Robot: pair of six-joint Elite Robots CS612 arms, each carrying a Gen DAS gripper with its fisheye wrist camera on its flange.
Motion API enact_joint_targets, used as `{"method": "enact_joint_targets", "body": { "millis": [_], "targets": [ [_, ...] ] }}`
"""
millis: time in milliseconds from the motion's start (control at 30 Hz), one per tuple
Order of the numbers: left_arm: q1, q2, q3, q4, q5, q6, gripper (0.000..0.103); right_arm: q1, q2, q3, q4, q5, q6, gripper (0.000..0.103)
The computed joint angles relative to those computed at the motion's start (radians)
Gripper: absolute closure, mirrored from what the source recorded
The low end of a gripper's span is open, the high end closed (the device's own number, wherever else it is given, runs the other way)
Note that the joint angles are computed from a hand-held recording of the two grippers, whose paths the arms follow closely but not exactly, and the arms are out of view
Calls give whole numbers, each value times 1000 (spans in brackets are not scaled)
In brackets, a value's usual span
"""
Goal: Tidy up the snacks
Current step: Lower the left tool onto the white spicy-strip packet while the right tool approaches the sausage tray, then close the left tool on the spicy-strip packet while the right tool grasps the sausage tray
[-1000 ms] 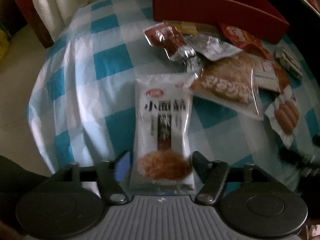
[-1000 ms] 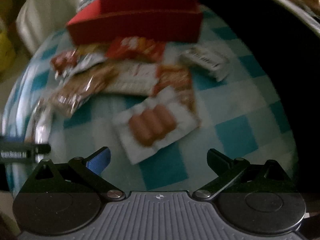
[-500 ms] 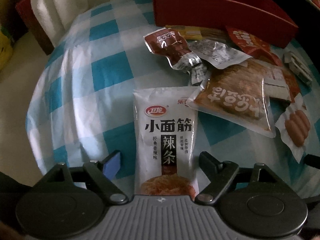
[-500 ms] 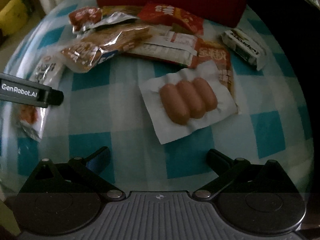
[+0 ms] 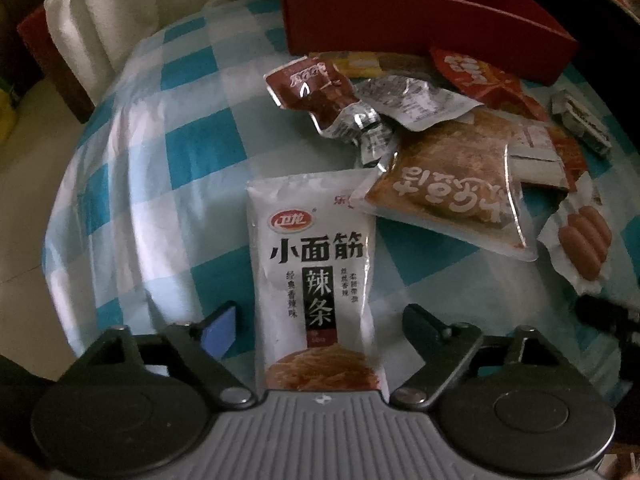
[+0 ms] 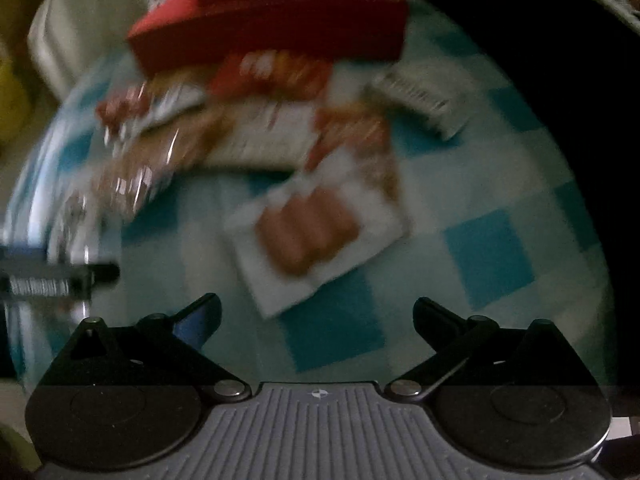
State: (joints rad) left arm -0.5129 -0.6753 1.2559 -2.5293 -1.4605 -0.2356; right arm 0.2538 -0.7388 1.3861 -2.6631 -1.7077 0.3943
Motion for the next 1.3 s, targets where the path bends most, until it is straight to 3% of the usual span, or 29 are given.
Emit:
{"method": "enact_joint_targets", "body": {
  "millis": [100, 233, 367, 533, 600, 767, 867, 1300],
  "targets": [
    [-1, -5, 9, -24, 8, 5, 39, 4, 18, -39, 39, -83, -82, 0],
    [2, -8, 10, -28, 10, -18, 49, -8, 38, -78, 58, -19, -186, 0],
    [6, -5, 4, -29, 2, -27, 51, -21, 65, -123, 84, 44, -226, 0],
    [9, -3, 2, -36, -15, -22, 51, -12, 71, -143, 116, 39, -263, 0],
    [7, -1, -1, -32, -14, -14, 51, -1, 78, -143, 109, 2, -310, 0],
    [10, -4, 8, -50, -20, -21, 55, -8, 59, -116, 114, 13, -243, 1],
    [15, -6, 11, -57, -32, -43, 59, -7, 50, -107, 117, 18, -254, 7],
    [31, -19, 16, -28, -62, -124, 65, -33, 17, -52, 18, 147, -166, 23]
  ]
}}
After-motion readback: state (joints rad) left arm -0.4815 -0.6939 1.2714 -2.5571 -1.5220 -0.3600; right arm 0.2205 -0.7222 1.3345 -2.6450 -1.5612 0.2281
